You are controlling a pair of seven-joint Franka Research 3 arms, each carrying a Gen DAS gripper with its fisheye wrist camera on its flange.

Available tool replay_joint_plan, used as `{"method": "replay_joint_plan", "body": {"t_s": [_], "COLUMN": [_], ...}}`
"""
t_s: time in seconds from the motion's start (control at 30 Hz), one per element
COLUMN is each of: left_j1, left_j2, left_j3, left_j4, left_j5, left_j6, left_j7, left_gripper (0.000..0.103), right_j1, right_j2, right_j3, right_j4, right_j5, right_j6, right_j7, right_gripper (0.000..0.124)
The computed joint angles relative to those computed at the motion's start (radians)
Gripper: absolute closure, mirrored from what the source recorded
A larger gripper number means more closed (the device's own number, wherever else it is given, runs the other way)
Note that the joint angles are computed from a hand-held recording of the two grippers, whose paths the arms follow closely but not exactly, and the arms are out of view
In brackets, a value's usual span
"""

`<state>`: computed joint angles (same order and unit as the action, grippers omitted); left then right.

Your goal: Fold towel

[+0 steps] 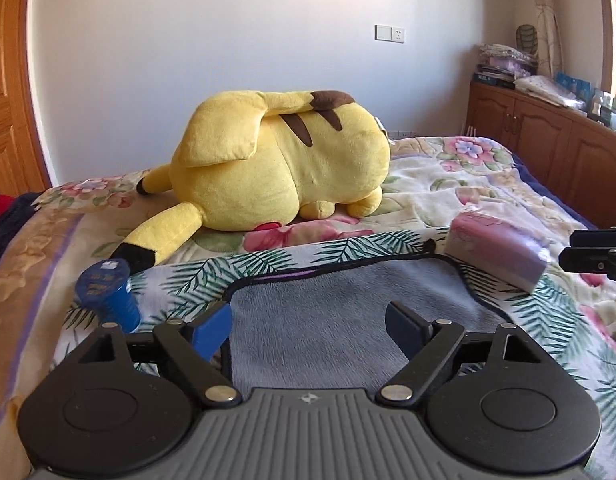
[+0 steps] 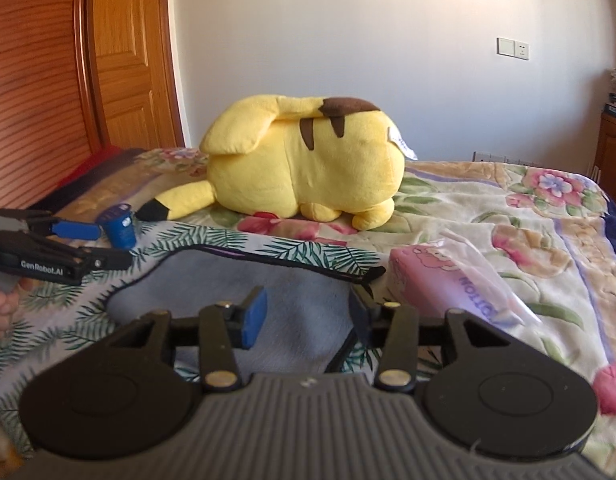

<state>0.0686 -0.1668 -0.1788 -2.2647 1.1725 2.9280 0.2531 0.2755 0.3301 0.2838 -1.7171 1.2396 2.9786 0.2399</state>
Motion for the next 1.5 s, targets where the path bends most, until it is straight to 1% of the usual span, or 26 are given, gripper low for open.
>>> {"method": "replay_joint_plan", "body": {"t_s": [0.1,0.13,0.3,0.47,0.63,0.83,0.97,1.03,1.1,1.13,1.17,1.23,1.3,1.37,1.43,1.5], "left_j1": [-0.017,-0.026,-0.062,-0.077,-0.087,-0.115,-0.128,-0.130,-0.130,-0.134,-0.138,-0.145,-0.156,-0.169,-0.180,-0.196], "left_j2": [-0.091,-0.122,-0.278,-0.393,-0.466,-0.532,-0.567,-0.582,-0.596,-0.601,-0.606,-0.614,-0.618,-0.620,-0.620,-0.624], "left_j3": [-0.004,-0.006,-0.022,-0.059,-0.096,-0.125,-0.144,-0.159,-0.171,-0.174,-0.177,-0.186,-0.197,-0.206,-0.212,-0.212], "left_j4": [-0.070,-0.095,-0.202,-0.259,-0.278,-0.285,-0.282,-0.281,-0.282,-0.283,-0.284,-0.285,-0.282,-0.277,-0.275,-0.280], "left_j5": [-0.071,-0.109,-0.278,-0.394,-0.462,-0.517,-0.538,-0.546,-0.549,-0.552,-0.555,-0.560,-0.564,-0.568,-0.570,-0.571], "left_j6": [-0.012,-0.021,-0.069,-0.128,-0.159,-0.202,-0.226,-0.238,-0.242,-0.243,-0.246,-0.255,-0.276,-0.305,-0.325,-0.332], "left_j7": [0.034,0.063,0.187,0.271,0.319,0.356,0.362,0.349,0.331,0.324,0.318,0.306,0.300,0.295,0.285,0.279], "left_gripper": [0.034,0.034,0.032,0.031,0.030,0.029,0.025,0.020,0.018,0.017,0.016,0.016,0.016,0.016,0.016,0.016], "right_j1": [-0.008,-0.004,0.030,0.074,0.110,0.142,0.163,0.172,0.180,0.183,0.186,0.191,0.193,0.194,0.197,0.195], "right_j2": [-0.070,-0.092,-0.214,-0.310,-0.382,-0.456,-0.495,-0.514,-0.529,-0.537,-0.542,-0.561,-0.574,-0.582,-0.590,-0.595], "right_j3": [-0.002,-0.010,-0.063,-0.112,-0.148,-0.177,-0.189,-0.195,-0.200,-0.201,-0.202,-0.201,-0.201,-0.197,-0.195,-0.190], "right_j4": [-0.063,-0.083,-0.189,-0.267,-0.326,-0.386,-0.417,-0.431,-0.443,-0.449,-0.454,-0.471,-0.484,-0.494,-0.502,-0.508], "right_j5": [0.041,0.049,0.085,0.129,0.152,0.155,0.173,0.194,0.219,0.234,0.250,0.268,0.288,0.299,0.323,0.331], "right_j6": [-0.009,-0.015,-0.045,-0.053,-0.057,-0.062,-0.058,-0.058,-0.056,-0.053,-0.049,-0.040,-0.034,-0.018,-0.003,0.015], "right_j7": [-0.007,-0.003,0.008,-0.013,-0.025,-0.029,-0.038,-0.054,-0.071,-0.083,-0.097,-0.112,-0.127,-0.134,-0.152,-0.152], "right_gripper": [0.077,0.077,0.077,0.077,0.077,0.075,0.067,0.064,0.058,0.052,0.047,0.041,0.037,0.027,0.021,0.021]}}
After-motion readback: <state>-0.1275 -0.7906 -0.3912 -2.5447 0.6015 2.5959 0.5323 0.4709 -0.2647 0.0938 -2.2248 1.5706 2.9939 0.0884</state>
